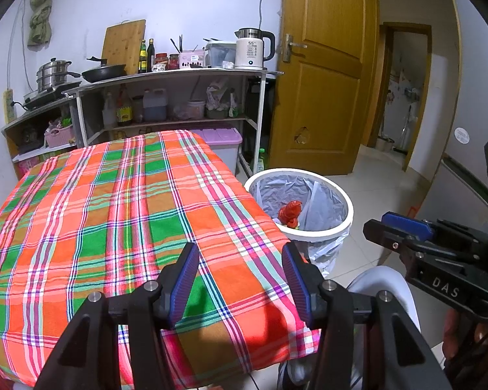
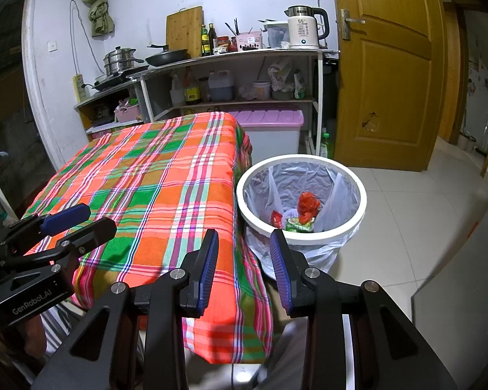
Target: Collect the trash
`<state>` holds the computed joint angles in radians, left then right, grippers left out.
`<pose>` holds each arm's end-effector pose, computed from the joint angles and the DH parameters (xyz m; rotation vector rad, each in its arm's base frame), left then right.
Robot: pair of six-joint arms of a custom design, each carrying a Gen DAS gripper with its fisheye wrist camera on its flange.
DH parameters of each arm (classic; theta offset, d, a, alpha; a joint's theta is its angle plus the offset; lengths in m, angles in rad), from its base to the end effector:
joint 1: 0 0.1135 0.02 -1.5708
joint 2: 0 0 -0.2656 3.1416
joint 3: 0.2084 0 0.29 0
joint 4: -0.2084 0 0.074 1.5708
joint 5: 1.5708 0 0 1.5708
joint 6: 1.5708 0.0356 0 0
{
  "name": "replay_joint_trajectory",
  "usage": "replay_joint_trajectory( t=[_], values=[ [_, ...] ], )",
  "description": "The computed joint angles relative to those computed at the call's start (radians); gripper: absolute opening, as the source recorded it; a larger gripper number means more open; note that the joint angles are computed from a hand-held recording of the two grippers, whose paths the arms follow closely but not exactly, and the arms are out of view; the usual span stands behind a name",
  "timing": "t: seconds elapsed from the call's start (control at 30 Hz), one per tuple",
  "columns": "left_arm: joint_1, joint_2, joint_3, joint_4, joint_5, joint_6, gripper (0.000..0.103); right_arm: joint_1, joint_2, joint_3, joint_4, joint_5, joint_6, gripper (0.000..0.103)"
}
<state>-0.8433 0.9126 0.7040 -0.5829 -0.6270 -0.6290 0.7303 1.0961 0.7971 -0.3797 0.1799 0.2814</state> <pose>0.1618 -0.1503 0.2504 -0.0551 2.1851 -0.0769 0.2071 0.1769 0.2551 -0.4075 2.2222 0.3449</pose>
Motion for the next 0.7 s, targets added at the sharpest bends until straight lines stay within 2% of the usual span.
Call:
replay_joint_trajectory(
  t=[0.7],
  values=[
    [0.002, -0.004, -0.012, -0.002, 0.006, -0.003, 0.053, 0.001, 0.005, -0.002, 0.004, -0.002, 0.001, 0.034]
  ],
)
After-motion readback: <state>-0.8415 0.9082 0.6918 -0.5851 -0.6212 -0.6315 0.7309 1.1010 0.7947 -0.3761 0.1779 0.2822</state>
